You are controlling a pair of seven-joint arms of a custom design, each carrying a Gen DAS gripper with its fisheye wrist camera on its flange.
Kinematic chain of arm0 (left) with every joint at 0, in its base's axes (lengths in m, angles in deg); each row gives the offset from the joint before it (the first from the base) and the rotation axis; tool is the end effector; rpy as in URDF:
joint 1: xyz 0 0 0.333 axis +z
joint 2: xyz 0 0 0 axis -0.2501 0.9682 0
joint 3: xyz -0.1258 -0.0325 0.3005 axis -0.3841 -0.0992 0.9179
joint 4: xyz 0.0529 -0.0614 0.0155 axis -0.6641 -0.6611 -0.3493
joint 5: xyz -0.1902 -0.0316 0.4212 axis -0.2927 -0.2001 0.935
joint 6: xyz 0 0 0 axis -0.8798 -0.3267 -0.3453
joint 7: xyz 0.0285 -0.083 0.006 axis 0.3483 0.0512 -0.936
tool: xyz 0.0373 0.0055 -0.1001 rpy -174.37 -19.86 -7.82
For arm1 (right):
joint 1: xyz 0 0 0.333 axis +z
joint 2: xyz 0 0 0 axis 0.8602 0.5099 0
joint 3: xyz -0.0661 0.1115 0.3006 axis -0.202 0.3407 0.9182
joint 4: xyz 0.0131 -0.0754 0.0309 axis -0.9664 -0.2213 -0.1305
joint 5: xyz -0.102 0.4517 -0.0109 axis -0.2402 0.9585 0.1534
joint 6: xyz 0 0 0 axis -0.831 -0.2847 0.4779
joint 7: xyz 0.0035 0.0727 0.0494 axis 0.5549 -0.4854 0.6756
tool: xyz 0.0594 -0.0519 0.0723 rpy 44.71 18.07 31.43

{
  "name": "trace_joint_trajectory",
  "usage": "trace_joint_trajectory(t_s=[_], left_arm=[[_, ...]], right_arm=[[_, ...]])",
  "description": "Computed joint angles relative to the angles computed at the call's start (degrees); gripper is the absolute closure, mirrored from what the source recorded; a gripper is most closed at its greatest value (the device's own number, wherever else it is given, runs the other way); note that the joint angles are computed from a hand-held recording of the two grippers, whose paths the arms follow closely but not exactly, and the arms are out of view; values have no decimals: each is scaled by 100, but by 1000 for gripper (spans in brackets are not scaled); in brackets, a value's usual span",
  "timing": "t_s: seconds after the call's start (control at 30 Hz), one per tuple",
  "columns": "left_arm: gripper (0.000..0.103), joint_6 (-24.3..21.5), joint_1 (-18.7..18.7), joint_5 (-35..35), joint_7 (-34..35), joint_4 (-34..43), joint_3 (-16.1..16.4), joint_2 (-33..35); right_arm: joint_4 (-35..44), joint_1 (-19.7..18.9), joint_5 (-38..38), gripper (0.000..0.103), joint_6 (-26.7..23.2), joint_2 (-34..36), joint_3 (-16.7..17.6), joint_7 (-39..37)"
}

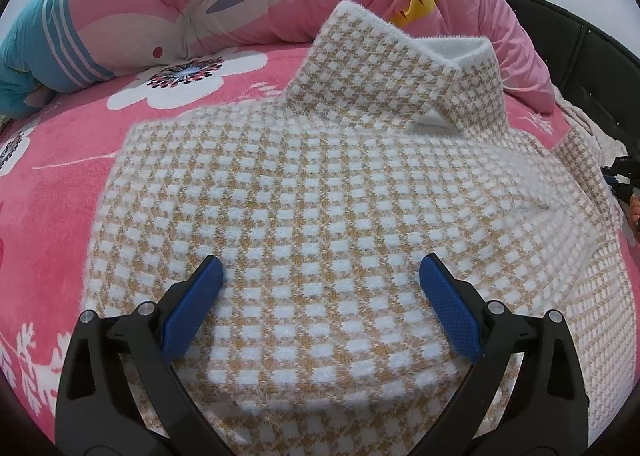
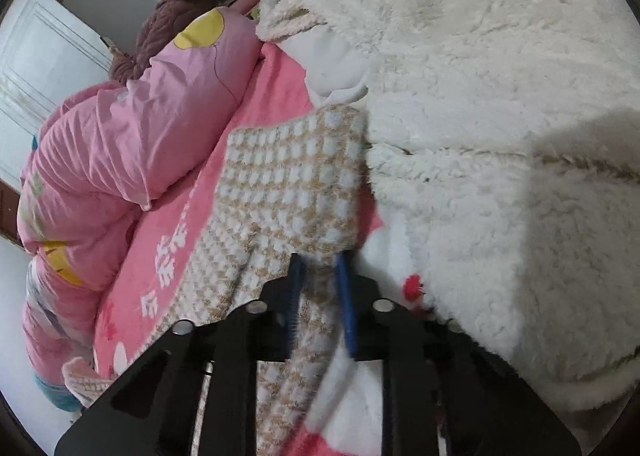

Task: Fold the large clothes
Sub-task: 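Lift and hold the gripped coat edge with the right tool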

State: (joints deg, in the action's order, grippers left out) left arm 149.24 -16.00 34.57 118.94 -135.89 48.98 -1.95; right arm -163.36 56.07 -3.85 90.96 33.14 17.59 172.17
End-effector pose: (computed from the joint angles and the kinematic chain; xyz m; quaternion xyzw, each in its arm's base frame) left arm 0.4934 -0.1383 0.4869 -0.7194 0.6004 -0.2688 0.2230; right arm 0.7159 -0.0744 0.4937 -0.4209 0.8293 -0.0627 0.3621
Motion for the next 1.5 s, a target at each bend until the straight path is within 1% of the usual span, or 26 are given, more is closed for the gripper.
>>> trace_joint_trajectory(t_s=[0.07,0.1,0.13,0.17,0.23,0.33,0.4,0.5,0.57,0.63,0.67,0.7,0.73,0.8,0.87,1.0,1.07,1.13,1.2,1.3,1.43,1.5], left_arm=[[8,16,-6,-6,4,-8,9,-3],[8,17,-7,-9,7,-7,11,-3],[8,14,-5,-6,4,-9,7,-6],[8,19,-4,-7,4,-11,7,-7],[8,14,-2,-3,4,-13,5,-11],[8,12,1,1,3,-22,2,-22],[8,15,4,5,0,-22,-1,-21],[8,12,4,6,1,-25,0,-24],[8,41,7,8,0,-29,1,-18],[8,42,8,8,-3,-37,-2,-25],[8,42,10,9,-2,-33,-2,-21],[8,39,11,10,-7,-35,-6,-25],[8,51,9,7,15,-35,11,-14],[8,53,10,4,13,-35,7,-15],[8,53,15,7,10,-29,2,-10],[8,57,14,7,0,-36,-5,-19],[8,64,12,6,0,-45,-3,-25],[8,72,9,2,0,-61,-2,-39],[8,110,3,-14,6,-77,9,-44],[8,177,-15,-62,40,-81,42,-34],[8,366,-178,-369,240,-130,250,-66],[8,416,-258,-580,343,-233,351,-220]], right_arm=[[-132,-89,468,89,34,-108,44,-132],[-189,-93,552,89,42,-161,24,-63],[-249,-55,396,89,79,-215,-32,149],[-295,-47,373,88,93,-258,-49,172],[-212,-24,163,86,-87,-235,-100,317],[-63,-9,-40,82,-228,-135,-136,551],[79,-15,-146,75,-286,-21,-138,659],[274,-30,-320,75,-356,142,-128,794],[345,-58,-302,75,-321,223,-86,751],[355,-42,-445,75,-276,243,-79,753],[347,-19,-566,77,-254,233,-86,780],[335,-3,-667,82,-237,219,-87,772],[314,23,-800,82,-227,194,-97,798],[208,95,-1103,88,-129,80,-131,919],[58,133,-1231,90,13,-99,-126,952],[-230,229,-1346,91,267,-568,-85,724],[-384,339,-1476,91,341,-901,-50,515],[-439,461,-1697,91,300,-1135,-25,380],[-504,634,-2126,91,218,-1435,67,237],[-515,964,-2503,92,91,-1804,243,-104],[-292,1467,-2328,92,-88,-1933,385,-588],[-122,1760,-2015,92,-169,-1869,463,-830]])
